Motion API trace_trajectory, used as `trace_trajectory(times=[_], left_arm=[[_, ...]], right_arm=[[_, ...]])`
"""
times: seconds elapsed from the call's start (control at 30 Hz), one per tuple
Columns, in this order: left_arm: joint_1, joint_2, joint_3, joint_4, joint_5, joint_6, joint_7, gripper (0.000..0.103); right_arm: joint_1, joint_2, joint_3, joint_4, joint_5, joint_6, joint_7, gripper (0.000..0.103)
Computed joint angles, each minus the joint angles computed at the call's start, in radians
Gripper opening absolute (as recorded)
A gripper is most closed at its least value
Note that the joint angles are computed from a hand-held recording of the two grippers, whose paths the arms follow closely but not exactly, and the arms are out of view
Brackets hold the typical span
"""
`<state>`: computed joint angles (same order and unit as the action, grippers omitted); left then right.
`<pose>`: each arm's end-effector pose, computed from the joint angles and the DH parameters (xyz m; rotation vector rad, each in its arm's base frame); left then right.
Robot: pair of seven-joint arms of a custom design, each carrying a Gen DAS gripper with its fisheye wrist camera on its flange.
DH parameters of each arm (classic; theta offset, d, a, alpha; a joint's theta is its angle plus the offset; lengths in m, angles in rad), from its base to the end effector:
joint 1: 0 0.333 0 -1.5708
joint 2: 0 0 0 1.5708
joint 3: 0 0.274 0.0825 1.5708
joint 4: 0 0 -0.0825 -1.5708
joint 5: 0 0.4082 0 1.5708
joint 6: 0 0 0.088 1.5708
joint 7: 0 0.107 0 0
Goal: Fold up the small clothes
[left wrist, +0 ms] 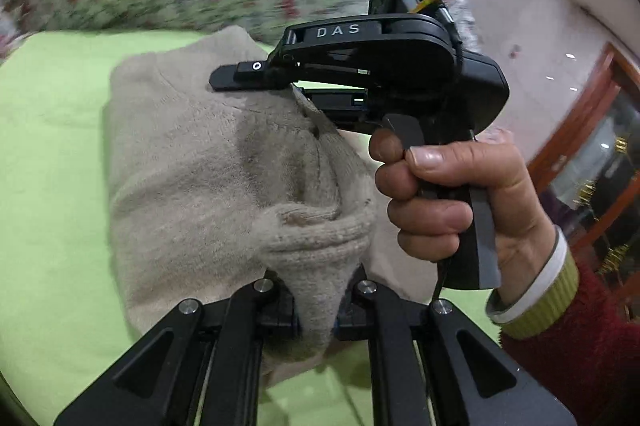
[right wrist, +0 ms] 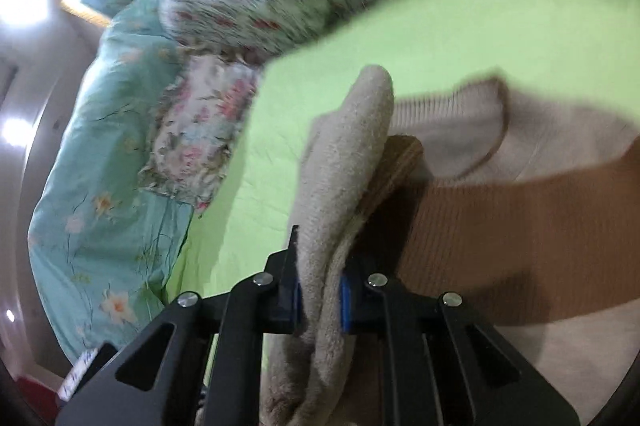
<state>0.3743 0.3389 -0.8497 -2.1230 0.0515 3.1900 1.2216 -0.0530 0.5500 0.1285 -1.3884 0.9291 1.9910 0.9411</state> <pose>0.5666 -0.2726 0.3470 -1.9111 1.9825 -1.2636 0.7226 0.0875 0.3806 -1.8252 1.3457 0.4942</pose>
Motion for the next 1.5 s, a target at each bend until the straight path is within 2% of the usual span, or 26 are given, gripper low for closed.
trace_trajectory(times=[0.03,0.07,0.17,0.23,0.37,0.47,0.67,0.77,0.83,0.9,0.97,1.03,1.07,1.13,1.17,1.2,1.23,1.27,1.37,1.43,1.5], left_arm=[[-0.015,0.032,-0.003,0.035,0.01,-0.008,0.012,0.009],[-0.059,0.063,0.021,0.078,0.023,-0.021,0.018,0.009],[-0.23,0.145,0.138,0.196,0.044,-0.048,0.015,0.01],[-0.284,0.225,0.157,0.277,0.037,-0.085,0.032,0.01],[-0.328,0.359,0.143,0.409,-0.015,-0.182,0.092,0.01],[-0.326,0.379,0.129,0.425,-0.057,-0.166,0.135,0.01],[-0.395,0.373,0.199,0.457,-0.116,-0.226,0.149,0.014],[-0.352,0.352,0.158,0.42,-0.17,-0.242,0.208,0.026],[-0.324,0.319,0.136,0.381,-0.207,-0.255,0.242,0.038],[-0.296,0.267,0.118,0.321,-0.244,-0.253,0.271,0.044],[-0.242,0.211,0.072,0.247,-0.296,-0.231,0.322,0.05],[-0.213,0.142,0.054,0.18,-0.343,-0.225,0.34,0.069],[-0.17,0.11,0.017,0.137,-0.385,-0.212,0.37,0.07],[-0.088,0.06,-0.055,0.072,-0.468,-0.195,0.43,0.072],[-0.047,0.03,-0.087,0.042,-0.51,-0.195,0.457,0.074],[-0.011,-0.002,-0.112,0.011,-0.552,-0.189,0.479,0.078],[-0.009,-0.033,-0.105,-0.012,-0.574,-0.181,0.476,0.081],[-0.002,-0.071,-0.1,-0.041,-0.604,-0.171,0.472,0.082],[0.046,-0.109,-0.107,-0.067,-0.73,-0.18,0.53,0.084],[0.016,-0.069,-0.044,-0.021,-0.708,-0.214,0.499,0.085],[0.054,-0.009,-0.054,0.025,-0.823,-0.266,0.612,0.085]], right_arm=[[-0.009,-0.018,-0.006,-0.016,0.002,0.007,-0.01,0.016],[-0.026,-0.045,-0.017,-0.041,0.005,0.013,-0.027,0.016],[-0.048,-0.078,-0.057,-0.086,-0.024,0.035,-0.041,0.016],[-0.049,-0.08,-0.089,-0.107,-0.081,0.054,-0.001,0.016],[-0.07,-0.054,-0.118,-0.122,-0.154,0.071,0.048,0.016],[-0.107,-0.06,-0.102,-0.135,-0.12,0.071,0.011,0.016],[-0.117,-0.015,-0.096,-0.1,-0.119,0.07,0.011,0.016],[-0.133,-0.017,-0.09,-0.117,-0.098,0.071,0.018,0.017],[-0.136,-0.034,-0.091,-0.14,-0.09,0.077,0.025,0.017],[-0.131,-0.065,-0.098,-0.175,-0.095,0.095,0.034,0.02],[-0.124,-0.105,-0.106,-0.22,-0.101,0.122,0.024,0.02],[-0.114,-0.158,-0.117,-0.28,-0.111,0.158,0.016,0.021],[-0.111,-0.173,-0.122,-0.296,-0.111,0.165,0.017,0.023],[-0.106,-0.219,-0.135,-0.346,-0.108,0.19,0.027,0.034],[-0.104,-0.241,-0.142,-0.37,-0.105,0.203,0.033,0.047],[-0.106,-0.271,-0.147,-0.402,-0.091,0.217,0.026,0.054],[-0.112,-0.297,-0.149,-0.429,-0.06,0.219,-0.003,0.063],[-0.115,-0.314,-0.152,-0.447,-0.037,0.215,-0.026,0.067],[-0.116,-0.326,-0.167,-0.459,-0.009,0.171,-0.067,0.071],[-0.105,-0.306,-0.172,-0.444,-0.026,0.166,-0.057,0.071],[-0.103,-0.273,-0.17,-0.416,-0.024,0.156,-0.045,0.071]])
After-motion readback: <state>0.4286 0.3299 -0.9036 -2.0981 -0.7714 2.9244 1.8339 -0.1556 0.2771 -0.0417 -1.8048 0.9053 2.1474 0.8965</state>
